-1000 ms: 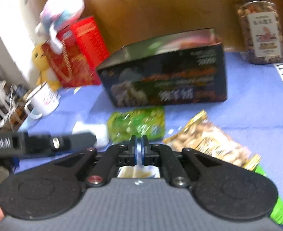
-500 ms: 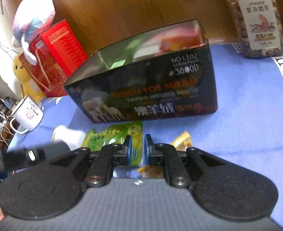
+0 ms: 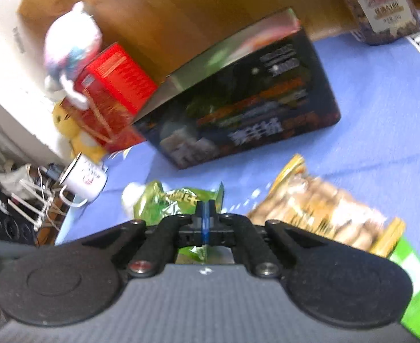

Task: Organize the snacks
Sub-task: 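Grasp the green candy bag with the left gripper and lift it, then carry the green candy bag over the black tin and open the left gripper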

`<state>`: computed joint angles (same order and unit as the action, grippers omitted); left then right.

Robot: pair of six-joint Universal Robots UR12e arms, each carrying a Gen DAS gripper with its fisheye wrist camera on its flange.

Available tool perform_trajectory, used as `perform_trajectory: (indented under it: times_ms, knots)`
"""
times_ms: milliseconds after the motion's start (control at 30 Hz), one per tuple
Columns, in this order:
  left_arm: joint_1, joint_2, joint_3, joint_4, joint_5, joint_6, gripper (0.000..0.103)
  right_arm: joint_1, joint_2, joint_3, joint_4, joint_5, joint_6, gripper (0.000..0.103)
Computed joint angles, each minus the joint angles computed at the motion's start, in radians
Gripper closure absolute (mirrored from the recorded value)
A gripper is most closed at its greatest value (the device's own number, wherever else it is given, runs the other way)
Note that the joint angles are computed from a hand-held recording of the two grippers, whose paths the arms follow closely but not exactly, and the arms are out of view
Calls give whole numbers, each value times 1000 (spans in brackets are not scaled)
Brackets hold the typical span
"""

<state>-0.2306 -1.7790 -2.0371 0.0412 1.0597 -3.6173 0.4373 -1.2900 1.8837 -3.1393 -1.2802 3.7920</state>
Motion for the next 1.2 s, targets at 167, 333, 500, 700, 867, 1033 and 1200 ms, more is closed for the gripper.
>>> perform_trajectory:
  times_ms: [167, 333, 500, 700, 867, 1033, 1200]
  knots:
    - [-4, 26, -4, -12, 19, 40, 88, 29, -24, 26, -31, -86, -44, 96]
    - [6, 39, -28, -49, 20, 17, 88, 56, -46, 53, -37, -124, -160, 73]
    - [48, 33, -50, 11, -110, -82, 88, 94, -44, 49, 18, -127, -358, 58]
    - [42, 25, 6, 53, -127, -65, 88, 106, 1, -10, -33, -270, -322, 96]
    - [17, -34, 153, 103, -78, -9, 85, 94, 56, -132, -96, -438, -344, 93]
    - [-20, -28, 192, -44, 166, 98, 50, 67, 53, -150, -60, -447, -266, 90]
    - [46, 39, 48, 49, 136, 52, 48, 59, 52, -98, -67, -228, -308, 68]
